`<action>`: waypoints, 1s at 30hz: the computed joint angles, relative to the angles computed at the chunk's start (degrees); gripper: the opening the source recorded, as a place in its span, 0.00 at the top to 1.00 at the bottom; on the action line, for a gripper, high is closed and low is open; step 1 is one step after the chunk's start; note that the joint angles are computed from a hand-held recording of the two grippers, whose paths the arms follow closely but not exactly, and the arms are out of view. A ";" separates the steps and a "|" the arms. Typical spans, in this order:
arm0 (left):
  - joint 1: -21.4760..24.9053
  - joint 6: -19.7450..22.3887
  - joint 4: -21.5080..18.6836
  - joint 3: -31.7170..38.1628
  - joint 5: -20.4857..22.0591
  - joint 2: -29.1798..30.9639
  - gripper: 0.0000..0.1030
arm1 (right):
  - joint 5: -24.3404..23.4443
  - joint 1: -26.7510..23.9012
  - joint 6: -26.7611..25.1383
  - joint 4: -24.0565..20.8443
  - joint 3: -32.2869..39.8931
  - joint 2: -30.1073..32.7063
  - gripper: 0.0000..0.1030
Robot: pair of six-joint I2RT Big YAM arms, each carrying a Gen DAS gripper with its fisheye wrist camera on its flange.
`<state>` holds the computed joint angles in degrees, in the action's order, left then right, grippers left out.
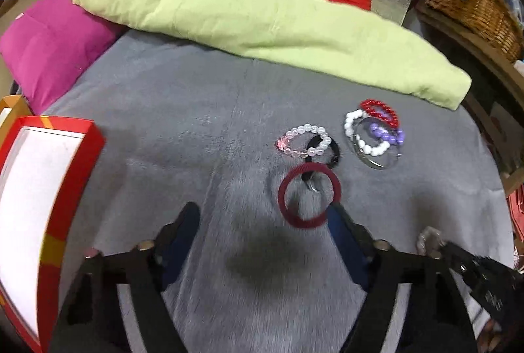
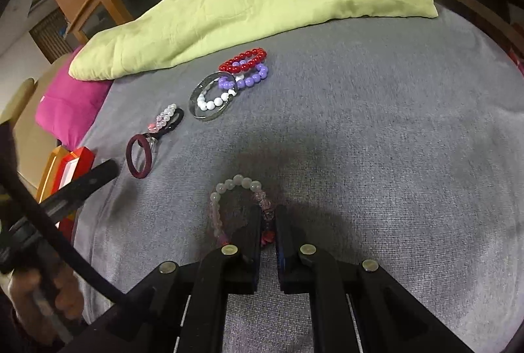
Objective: Organize jewelry
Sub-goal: 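Grasp the maroon hair tie with the left tool, then carry the maroon hair tie with the left tool while the right carries the bead bracelet to the tray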
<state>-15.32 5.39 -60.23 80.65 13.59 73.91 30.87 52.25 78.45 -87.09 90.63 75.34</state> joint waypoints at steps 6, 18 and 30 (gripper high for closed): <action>-1.21 -0.45 -3.34 2.82 -0.47 4.01 0.96 | -0.17 -0.10 -0.86 0.98 -0.21 -0.04 0.92; 10.95 8.24 -4.17 -5.69 13.03 -9.75 0.96 | -0.65 2.12 1.47 10.54 -4.56 -4.63 0.92; 20.45 13.07 -7.23 -7.93 22.39 -13.04 0.96 | 4.33 11.09 10.17 7.70 -1.95 -3.20 0.92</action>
